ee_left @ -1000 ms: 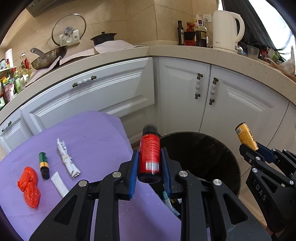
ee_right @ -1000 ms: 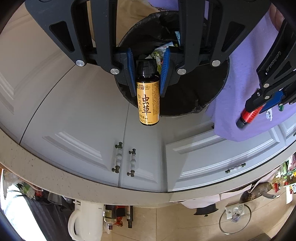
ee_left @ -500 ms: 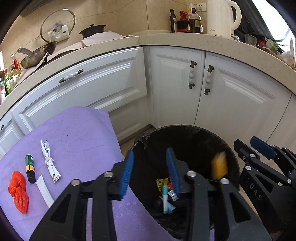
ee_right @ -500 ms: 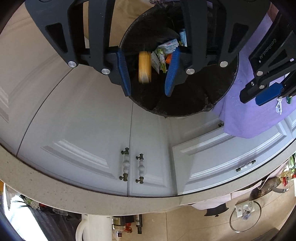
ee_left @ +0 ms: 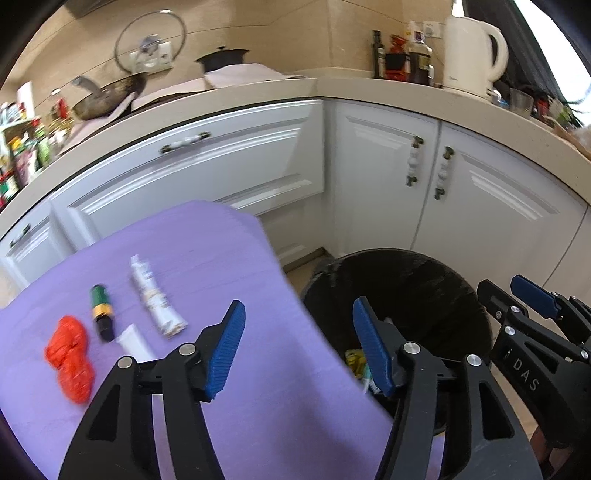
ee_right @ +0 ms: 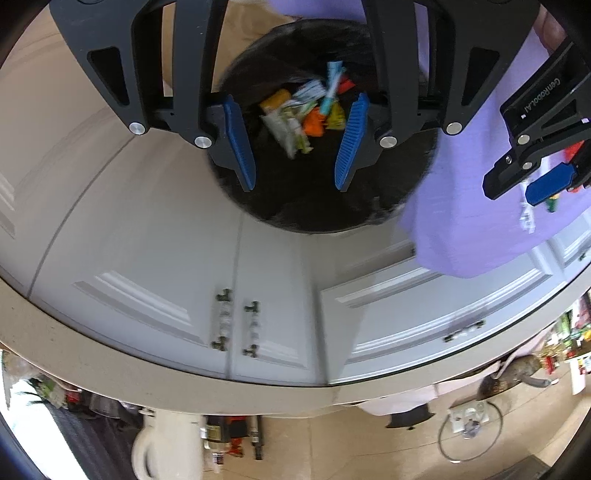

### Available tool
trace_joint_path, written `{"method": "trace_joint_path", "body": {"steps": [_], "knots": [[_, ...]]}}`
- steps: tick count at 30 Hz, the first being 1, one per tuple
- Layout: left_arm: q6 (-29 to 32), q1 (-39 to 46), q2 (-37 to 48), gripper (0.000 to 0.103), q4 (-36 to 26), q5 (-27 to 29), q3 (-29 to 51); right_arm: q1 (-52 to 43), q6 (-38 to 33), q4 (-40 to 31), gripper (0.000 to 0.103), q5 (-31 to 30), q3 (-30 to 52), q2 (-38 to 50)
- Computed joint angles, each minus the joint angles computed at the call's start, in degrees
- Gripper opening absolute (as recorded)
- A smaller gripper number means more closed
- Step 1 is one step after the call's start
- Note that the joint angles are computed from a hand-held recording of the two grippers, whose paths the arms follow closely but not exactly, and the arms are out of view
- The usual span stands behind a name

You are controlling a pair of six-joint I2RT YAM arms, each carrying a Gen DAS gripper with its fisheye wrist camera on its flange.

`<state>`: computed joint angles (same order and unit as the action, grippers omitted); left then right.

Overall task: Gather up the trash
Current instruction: 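Open the right gripper dropping the yellow bottle while the left drops the red bottle, then move both open grippers back over the remaining trash on the table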

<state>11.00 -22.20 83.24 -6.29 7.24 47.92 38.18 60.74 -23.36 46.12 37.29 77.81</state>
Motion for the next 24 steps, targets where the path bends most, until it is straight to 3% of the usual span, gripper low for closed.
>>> {"method": "trace_joint_path", "body": {"steps": [14, 24], "knots": [[4.9, 23.3, -4.0, 0.066, -4.2, 7.6, 0.0, 6.3, -8.5, 5.2, 0.045, -3.7, 15.8, 14.9], [6.5, 36.0, 2.3, 0.070, -5.5, 9.8, 5.2, 7.6, -14.1, 6.3, 0.045, -8.1, 27.6, 25.7]]}}
